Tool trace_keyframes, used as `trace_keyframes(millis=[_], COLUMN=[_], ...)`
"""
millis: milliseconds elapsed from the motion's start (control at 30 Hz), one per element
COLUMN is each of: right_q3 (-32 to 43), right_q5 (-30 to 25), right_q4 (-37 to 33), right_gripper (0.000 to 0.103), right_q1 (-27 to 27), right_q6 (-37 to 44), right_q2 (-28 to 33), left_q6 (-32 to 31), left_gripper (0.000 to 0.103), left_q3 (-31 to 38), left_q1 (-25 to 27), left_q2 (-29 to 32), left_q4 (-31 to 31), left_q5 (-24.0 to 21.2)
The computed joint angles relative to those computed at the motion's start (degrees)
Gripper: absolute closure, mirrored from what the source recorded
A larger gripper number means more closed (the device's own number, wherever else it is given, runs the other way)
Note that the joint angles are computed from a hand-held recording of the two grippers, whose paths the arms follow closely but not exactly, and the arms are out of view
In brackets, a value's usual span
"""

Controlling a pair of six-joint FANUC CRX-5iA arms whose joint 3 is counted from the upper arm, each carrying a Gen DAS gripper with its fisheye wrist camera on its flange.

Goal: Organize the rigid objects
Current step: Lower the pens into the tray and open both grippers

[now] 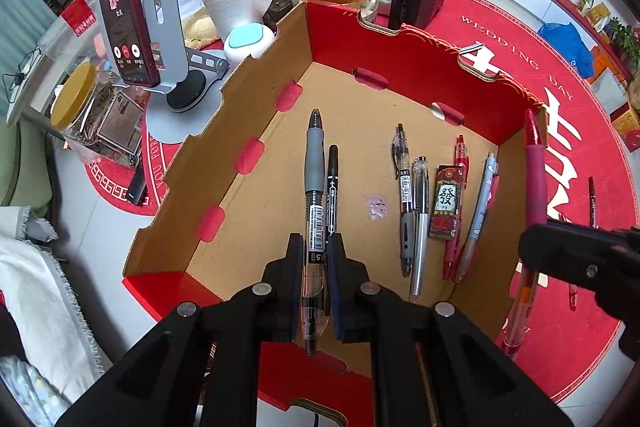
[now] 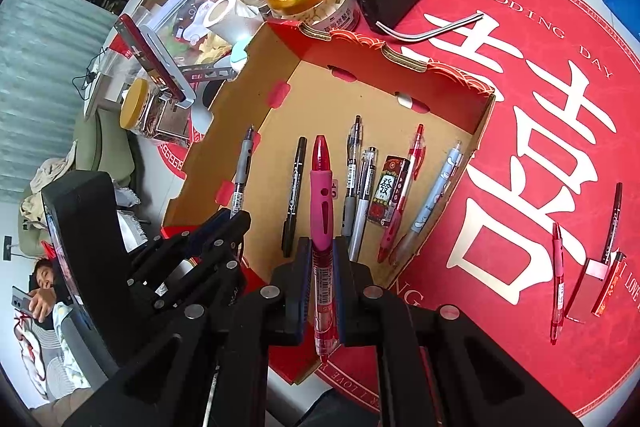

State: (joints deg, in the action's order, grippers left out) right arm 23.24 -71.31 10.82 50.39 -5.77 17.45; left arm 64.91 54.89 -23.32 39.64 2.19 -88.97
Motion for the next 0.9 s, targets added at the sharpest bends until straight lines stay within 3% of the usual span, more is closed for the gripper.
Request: trace_keyframes(millis=[900], right_q3=[0.1], right_q5=[0.6], right_q4=[-2.3], right_gripper=[0.092], right_q1=[-1.6], right_q6=[1.2], right_q2=[1.2], left_q6=[-0.9], left_gripper=[0.09], left_q3=[4.1], left_q1=[0.0], left_q2=[3.2], left_q4=[-0.9], left_q5=[-2.0])
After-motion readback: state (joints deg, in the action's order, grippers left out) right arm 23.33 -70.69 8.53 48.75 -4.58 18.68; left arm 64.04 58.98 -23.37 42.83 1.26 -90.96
